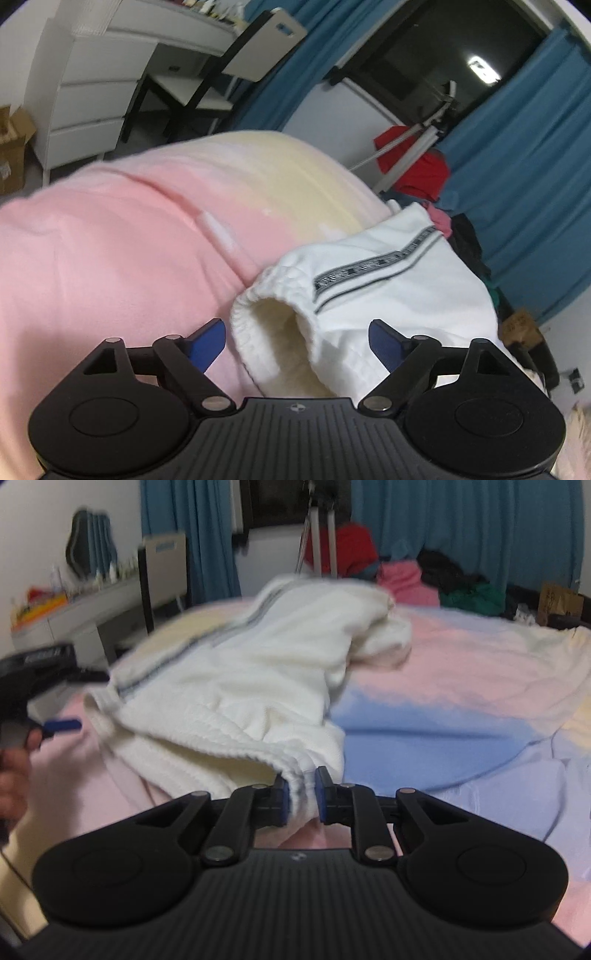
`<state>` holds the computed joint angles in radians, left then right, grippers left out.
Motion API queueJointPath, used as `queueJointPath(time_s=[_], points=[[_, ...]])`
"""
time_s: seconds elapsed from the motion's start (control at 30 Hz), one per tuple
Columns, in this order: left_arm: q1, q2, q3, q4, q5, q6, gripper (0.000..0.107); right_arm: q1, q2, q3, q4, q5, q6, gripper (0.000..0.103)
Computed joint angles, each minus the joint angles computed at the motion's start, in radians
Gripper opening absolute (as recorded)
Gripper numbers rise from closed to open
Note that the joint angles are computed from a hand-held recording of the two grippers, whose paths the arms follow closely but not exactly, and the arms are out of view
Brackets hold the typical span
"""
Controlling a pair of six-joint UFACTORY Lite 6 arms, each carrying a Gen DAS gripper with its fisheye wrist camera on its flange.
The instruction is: Fold clothes
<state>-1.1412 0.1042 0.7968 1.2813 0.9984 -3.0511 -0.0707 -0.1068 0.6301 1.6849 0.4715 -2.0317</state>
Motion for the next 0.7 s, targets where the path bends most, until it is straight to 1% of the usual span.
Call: queueJointPath(time_s=[0.03,0.07,0.1,0.13,0.17,0.2,0.23,0.27,0.3,0.33,0.37,0.43,0.53,0.6,0.7], points=[[0.020,-0.001,-0.009,0.022,-0.018,-0.020,0.076,0.009,0.017,0.005,0.009,-0.017,-0.008,0.022],[0.041,-0.002,-0.017,0.045,-0.036,-0.040,0.071,0.015,0.032,0.008,0.032,-0.033,-0.026,0.028],[0.061,-0.002,-0.024,0.068,-0.054,-0.060,0.066,0.020,0.046,0.009,0.062,-0.047,-0.049,0.032],[0.075,0.002,-0.022,0.070,-0.061,-0.049,0.062,0.025,0.061,0.012,0.093,-0.061,-0.074,0.039],[0.089,0.007,-0.019,0.072,-0.068,-0.037,0.053,0.026,0.070,0.011,0.116,-0.068,-0.091,0.042],[0.104,0.007,-0.018,0.069,-0.077,-0.024,0.044,0.023,0.081,0.014,0.109,-0.066,-0.084,0.042],[0.119,0.008,-0.016,0.066,-0.086,-0.011,0.043,0.020,0.097,0.022,0.074,-0.060,-0.051,0.042],[0.134,0.008,-0.014,0.064,-0.095,0.003,0.038,0.016,0.115,0.032,0.033,-0.053,-0.010,0.041],[0.141,0.008,-0.007,0.074,-0.090,0.013,0.028,0.009,0.128,0.040,0.001,-0.032,0.031,0.040],[0.148,0.008,0.000,0.084,-0.086,0.022,0.023,-0.001,0.139,0.047,-0.025,-0.005,0.069,0.030],[0.154,0.008,0.008,0.093,-0.081,0.034,0.020,-0.010,0.150,0.055,-0.047,0.023,0.105,0.026],[0.155,0.015,0.070,0.056,-0.021,0.153,0.018,-0.016,0.113,0.032,-0.055,0.062,0.133,0.022],[0.153,-0.034,0.127,0.026,0.084,0.330,0.017,-0.013,0.027,-0.016,-0.085,0.132,0.189,0.021],[0.194,-0.116,0.144,0.026,0.109,0.458,0.017,0.070,-0.028,-0.032,-0.069,0.132,0.246,0.021],[0.322,-0.190,0.225,0.007,0.102,0.740,0.017,0.228,-0.087,-0.032,-0.013,0.101,0.315,0.021]])
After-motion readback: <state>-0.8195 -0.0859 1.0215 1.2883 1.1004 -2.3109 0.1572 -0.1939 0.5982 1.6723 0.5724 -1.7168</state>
